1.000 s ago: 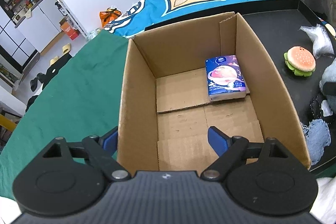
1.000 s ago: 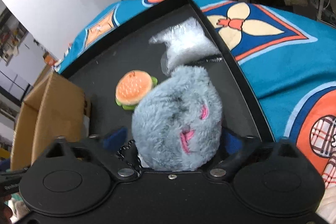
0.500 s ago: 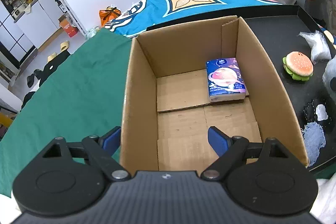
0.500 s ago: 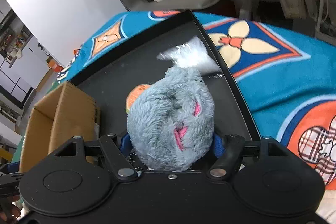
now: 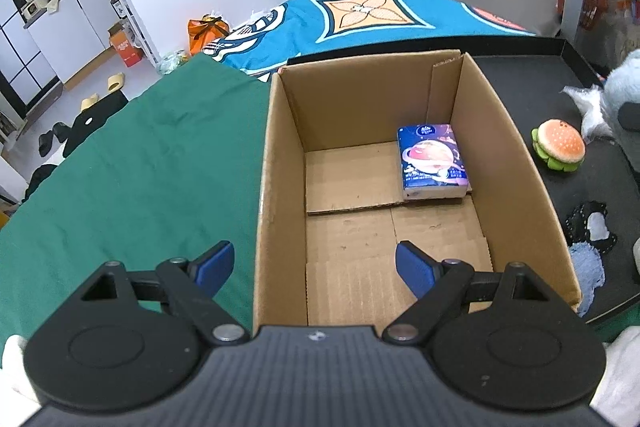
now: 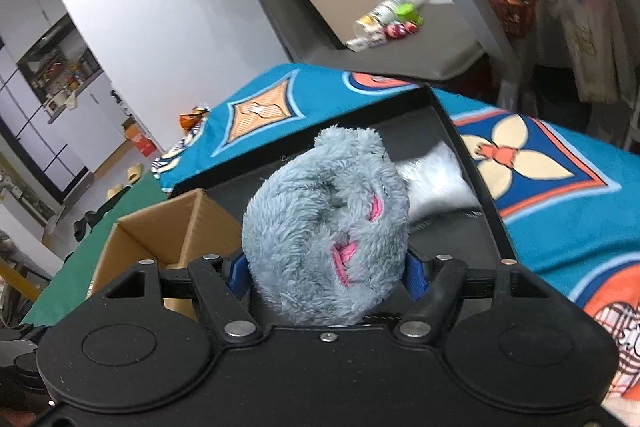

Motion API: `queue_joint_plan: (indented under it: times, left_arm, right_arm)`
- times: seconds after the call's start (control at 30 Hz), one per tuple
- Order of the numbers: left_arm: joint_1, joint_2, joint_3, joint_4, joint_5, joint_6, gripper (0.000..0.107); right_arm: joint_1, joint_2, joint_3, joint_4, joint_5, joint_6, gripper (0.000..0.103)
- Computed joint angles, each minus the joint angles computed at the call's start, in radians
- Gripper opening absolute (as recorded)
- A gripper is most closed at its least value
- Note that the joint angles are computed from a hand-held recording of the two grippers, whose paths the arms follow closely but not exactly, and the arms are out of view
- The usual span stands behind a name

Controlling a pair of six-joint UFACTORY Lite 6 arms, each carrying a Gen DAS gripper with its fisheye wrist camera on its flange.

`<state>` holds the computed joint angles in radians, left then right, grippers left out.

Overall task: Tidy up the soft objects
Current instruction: 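Carry the grey plush into the box and release it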

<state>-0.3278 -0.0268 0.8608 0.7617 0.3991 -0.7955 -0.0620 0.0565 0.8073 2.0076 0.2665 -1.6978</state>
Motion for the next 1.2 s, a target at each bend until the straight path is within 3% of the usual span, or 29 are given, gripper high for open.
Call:
queue_joint_plan:
  times: [0.3, 0.6, 0.77, 0.97, 1.1, 1.2]
  left_arm:
    - [0.071, -0.027, -0.042, -0.134, -0.087, 0.124, 0.080]
    - [0.160, -0.030, -0.080, -0.343, -0.162, 0.323, 0.055]
    - [0.206, -0.013, -0.090, -0.573, -0.197, 0.545, 0.029]
    - [0.249, -0.009, -0.101, -0.683, -0.227, 0.668, 0.011]
    - [0.279, 0.002, -0.093, -0.867, -0.235, 0.856, 0.011]
    - [0.290, 0.003, -0.092, -0.953, -0.233, 0.936, 0.011]
  right_arm:
    - [0.078, -0.026, 0.030, 0.108, 0.021, -0.147, 0.069]
    - [0.169, 0.000, 0.102, 0.100, -0.001, -0.169, 0.069]
    - [0.229, 0.048, 0.179, 0.060, -0.042, -0.146, 0.069]
    - [0.307, 0.115, 0.273, 0.002, -0.104, -0.080, 0.070]
    - [0.354, 0.138, 0.309, -0.063, -0.124, -0.007, 0.072]
    - [0.381, 0.147, 0.330, -0.182, -0.118, 0.121, 0.085]
